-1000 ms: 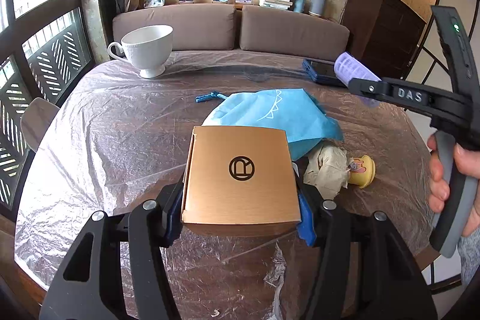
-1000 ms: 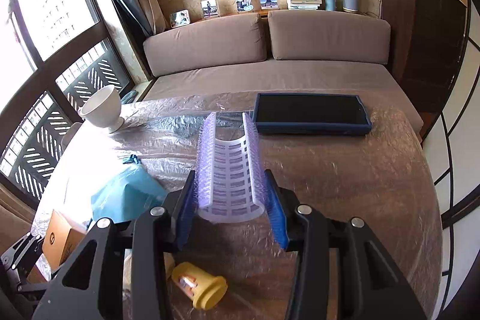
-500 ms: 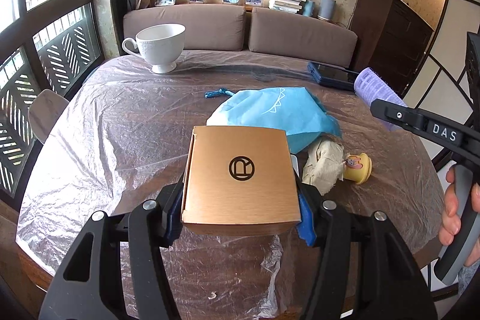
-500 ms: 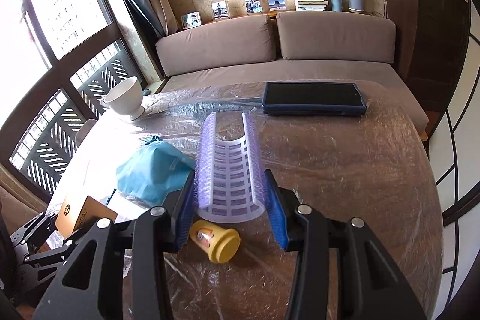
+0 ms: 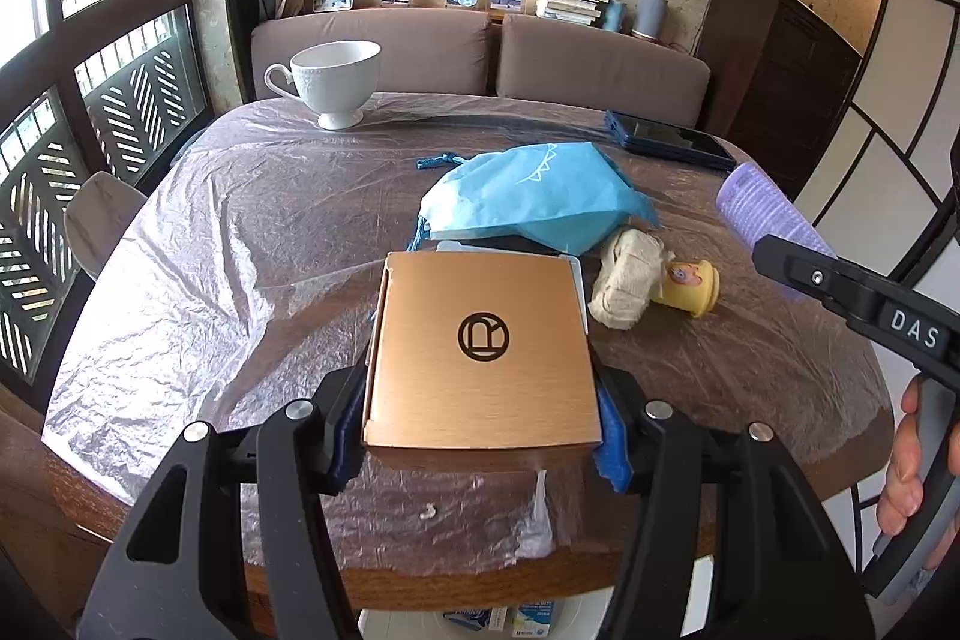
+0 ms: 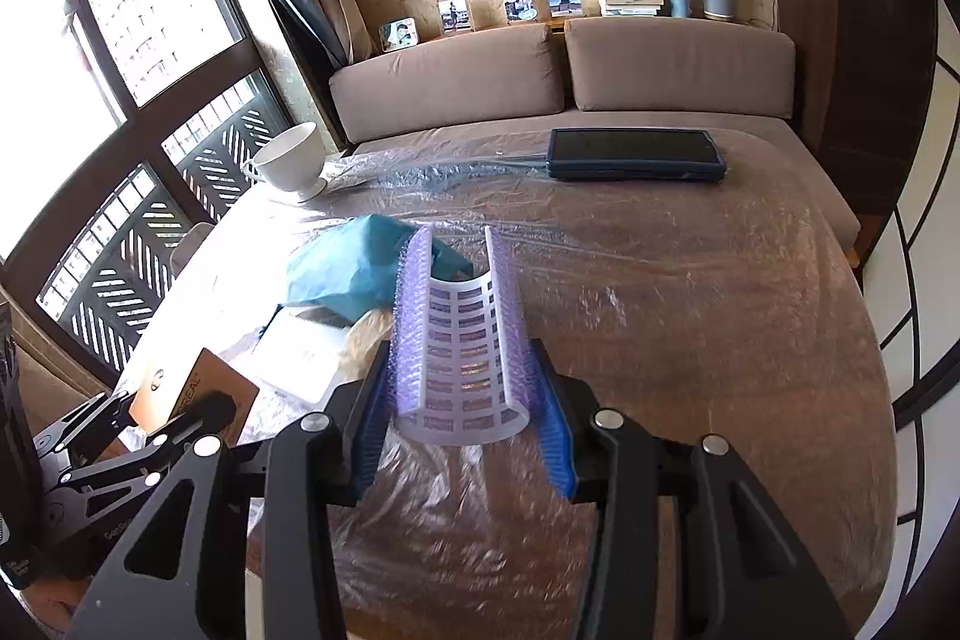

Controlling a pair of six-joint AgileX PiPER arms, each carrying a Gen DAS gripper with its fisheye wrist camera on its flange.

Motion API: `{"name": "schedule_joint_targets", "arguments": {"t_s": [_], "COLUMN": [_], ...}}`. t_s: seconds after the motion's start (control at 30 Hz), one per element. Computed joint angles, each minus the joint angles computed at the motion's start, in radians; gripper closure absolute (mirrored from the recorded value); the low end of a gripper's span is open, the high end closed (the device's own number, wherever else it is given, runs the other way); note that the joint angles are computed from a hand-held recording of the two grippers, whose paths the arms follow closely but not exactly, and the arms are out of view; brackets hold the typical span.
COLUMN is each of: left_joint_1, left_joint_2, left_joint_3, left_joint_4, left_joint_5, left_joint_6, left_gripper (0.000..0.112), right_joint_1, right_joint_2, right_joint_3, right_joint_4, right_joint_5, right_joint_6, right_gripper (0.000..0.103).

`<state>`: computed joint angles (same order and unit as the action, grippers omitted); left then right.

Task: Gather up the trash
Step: 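Carry the cardboard box and lavender rack with both grippers over the white bin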

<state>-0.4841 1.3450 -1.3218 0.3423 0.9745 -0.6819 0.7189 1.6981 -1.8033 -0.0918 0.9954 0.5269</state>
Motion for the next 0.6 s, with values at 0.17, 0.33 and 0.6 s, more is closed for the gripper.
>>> {"name": "schedule_joint_targets", "arguments": {"t_s": [0.17,0.33,0.6], "left_joint_1": [-0.008,-0.029,-0.141], "left_joint_2": [-0.1,-0.234,-0.39], "left_joint_3": [0.079,0.172,0.302], "left_joint_4": [-0.029,-0.061,-0.066], "left_joint_5": [-0.01,0.018,0.091], "left_joint_6": [0.051,0.099,0.051], "left_gripper": [0.053,0.053,0.053], "right_joint_1": [0.117,0.274,0.569], "right_joint_2": [-0.088,-0.154,-0.22], "right_joint_3": [0.088,0.164,0.269], "right_joint_4": [-0.134,-0.261,-0.417], "right_joint_5": [0.02,0.074,0.208], "right_joint_6": [0.172,0.389,0.706], "right_gripper": [0.061,0.061,0.061]}}
